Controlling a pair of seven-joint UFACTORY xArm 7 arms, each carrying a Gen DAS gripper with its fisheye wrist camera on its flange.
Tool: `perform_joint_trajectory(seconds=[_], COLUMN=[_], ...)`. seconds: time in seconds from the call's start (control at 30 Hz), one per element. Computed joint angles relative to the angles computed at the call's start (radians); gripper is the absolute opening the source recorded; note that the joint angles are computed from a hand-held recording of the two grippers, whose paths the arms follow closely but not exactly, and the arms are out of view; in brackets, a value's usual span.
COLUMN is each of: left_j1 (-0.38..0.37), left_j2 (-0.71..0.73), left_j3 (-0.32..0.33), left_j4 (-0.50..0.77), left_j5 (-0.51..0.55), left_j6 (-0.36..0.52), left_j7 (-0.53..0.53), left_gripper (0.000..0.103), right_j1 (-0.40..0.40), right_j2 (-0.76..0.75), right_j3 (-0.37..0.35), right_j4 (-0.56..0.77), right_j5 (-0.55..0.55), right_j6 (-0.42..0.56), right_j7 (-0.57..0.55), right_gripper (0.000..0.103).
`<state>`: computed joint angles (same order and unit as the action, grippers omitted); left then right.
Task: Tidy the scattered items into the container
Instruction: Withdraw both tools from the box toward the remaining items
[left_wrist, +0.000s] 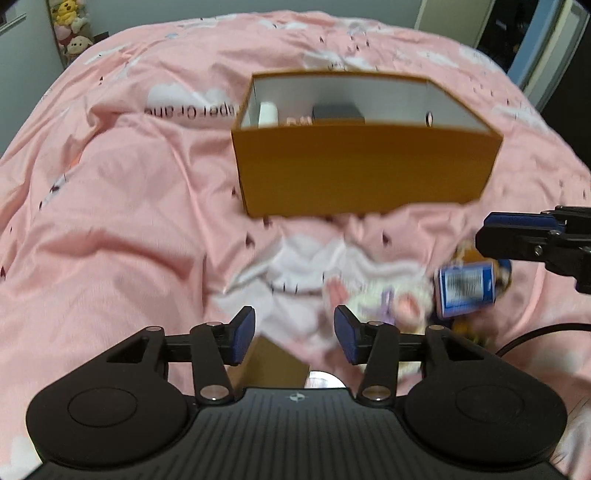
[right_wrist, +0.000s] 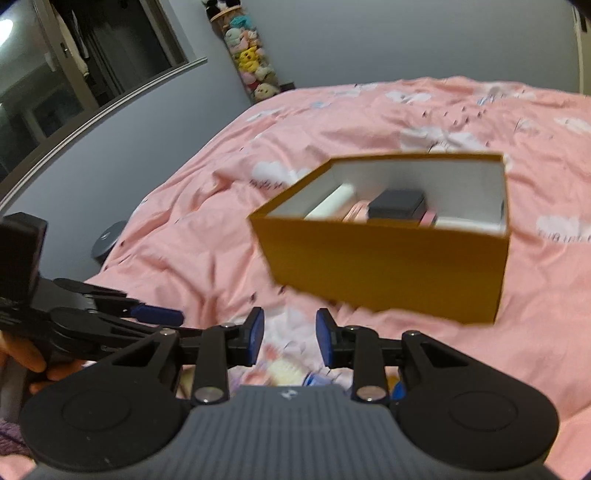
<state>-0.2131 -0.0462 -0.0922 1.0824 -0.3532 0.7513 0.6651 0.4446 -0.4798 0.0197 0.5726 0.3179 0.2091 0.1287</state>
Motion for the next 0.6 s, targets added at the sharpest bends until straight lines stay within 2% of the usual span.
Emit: perform_joint_trajectory(seconds=[0.23,0.47,0.6], left_j1=[-0.011,-0.021,-0.026], left_j2=[-0.095,-0.091,-0.076], left_j3=[-0.003,0.006,0.004], left_j4=[-0.182,-0.249,-0.278], left_j5=[0.13,0.179,0.211], left_j6=[-0.158,-0.222,-0.272], left_j7=[0.006,0.052,0.085], left_gripper=[0.062,0.068,0.073], right_j1=[0.124,0.148,0.148], right_j2=[0.008,0.117,0.182], right_j3=[-0.01,0.0,-0.003], right_j4=[-0.033,0.0,0.032], right_j5=[0.093,0.193,0.304], right_j6=[0.077,0.143,0.177], right_j7=[-0.04,-0.11,-0.188], right_gripper=[0.034,0.034,0.034])
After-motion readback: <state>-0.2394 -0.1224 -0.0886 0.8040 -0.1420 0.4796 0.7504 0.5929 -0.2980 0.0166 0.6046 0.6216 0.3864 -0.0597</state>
